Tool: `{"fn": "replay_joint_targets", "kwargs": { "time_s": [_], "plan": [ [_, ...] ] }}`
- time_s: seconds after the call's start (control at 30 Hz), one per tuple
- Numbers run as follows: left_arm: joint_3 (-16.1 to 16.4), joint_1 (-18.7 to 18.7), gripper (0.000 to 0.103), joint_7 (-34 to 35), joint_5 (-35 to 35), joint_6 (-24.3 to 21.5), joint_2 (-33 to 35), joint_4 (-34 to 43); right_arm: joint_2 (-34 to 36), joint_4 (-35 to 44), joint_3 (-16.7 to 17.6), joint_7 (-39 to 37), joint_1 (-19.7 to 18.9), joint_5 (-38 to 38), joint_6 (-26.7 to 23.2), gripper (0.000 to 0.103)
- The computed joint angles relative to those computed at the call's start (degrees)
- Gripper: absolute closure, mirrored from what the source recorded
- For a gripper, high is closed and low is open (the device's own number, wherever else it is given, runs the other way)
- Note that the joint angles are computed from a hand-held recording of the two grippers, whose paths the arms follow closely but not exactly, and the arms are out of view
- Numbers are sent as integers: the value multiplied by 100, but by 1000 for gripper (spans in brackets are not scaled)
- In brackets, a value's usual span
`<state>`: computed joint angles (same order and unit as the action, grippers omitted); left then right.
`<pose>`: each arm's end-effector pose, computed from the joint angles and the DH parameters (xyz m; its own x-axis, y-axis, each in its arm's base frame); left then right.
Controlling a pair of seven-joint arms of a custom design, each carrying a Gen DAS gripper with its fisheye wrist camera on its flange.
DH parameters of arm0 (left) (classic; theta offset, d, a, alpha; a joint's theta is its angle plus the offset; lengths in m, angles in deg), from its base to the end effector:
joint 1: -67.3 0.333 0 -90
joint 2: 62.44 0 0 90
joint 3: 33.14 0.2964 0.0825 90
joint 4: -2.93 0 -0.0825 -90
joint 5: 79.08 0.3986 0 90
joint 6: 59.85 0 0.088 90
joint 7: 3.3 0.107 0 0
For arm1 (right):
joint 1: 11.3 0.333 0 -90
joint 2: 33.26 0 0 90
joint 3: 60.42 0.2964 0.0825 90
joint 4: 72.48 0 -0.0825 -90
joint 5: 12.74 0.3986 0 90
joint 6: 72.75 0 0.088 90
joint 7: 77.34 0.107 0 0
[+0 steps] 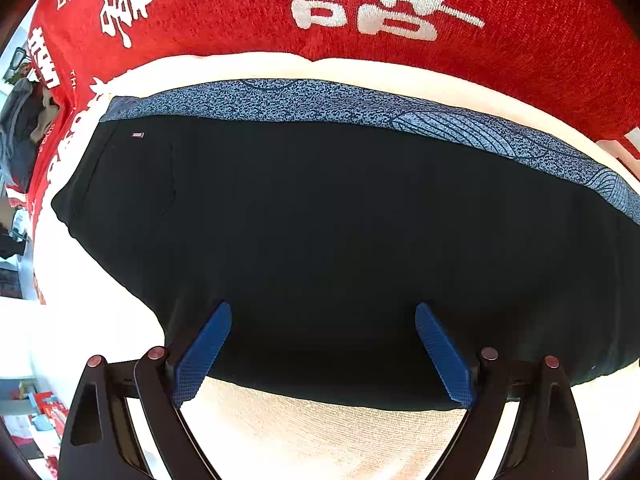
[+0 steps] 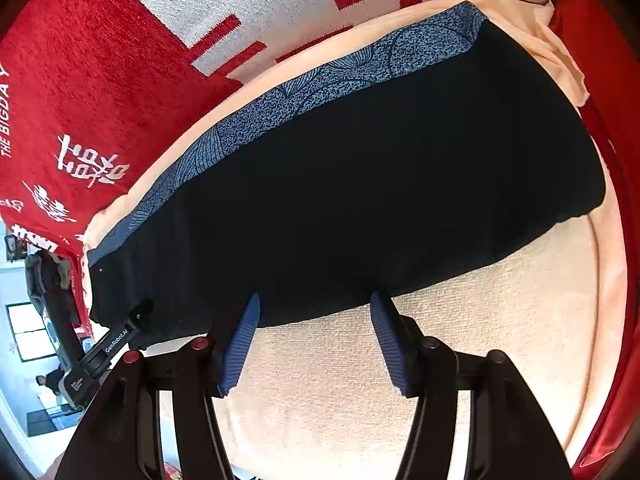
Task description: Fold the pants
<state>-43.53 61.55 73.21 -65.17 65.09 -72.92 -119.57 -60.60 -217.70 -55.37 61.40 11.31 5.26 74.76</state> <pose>0.5186 -0.1441 0.4815 -0.1344 -0.9704 -0.2005 -0.9494 0.1841 -0.2543 0.4069 0.2086 0.4699 -0.4484 -0.7373 -0.5053 -0.8043 0.5795 -0.1317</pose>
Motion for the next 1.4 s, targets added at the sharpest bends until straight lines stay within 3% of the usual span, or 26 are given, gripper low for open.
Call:
{"fn": "replay_joint_targets", "kwargs": {
  "time_s": [0.43, 0.9, 1.4],
  "plan": [
    [-2, -50, 9, 112, -103, -147, -181, -47, -72, 2, -22, -16, 69, 90, 21, 41],
    [43, -165, 9, 872, -718, -925, -1098, -275, -149, 22, -65, -13, 266, 443, 98, 39],
    [-51, -270, 9, 952, -840, -889, -1101, -186, -283, -306, -190, -154, 406, 961, 633, 39]
  ]
}}
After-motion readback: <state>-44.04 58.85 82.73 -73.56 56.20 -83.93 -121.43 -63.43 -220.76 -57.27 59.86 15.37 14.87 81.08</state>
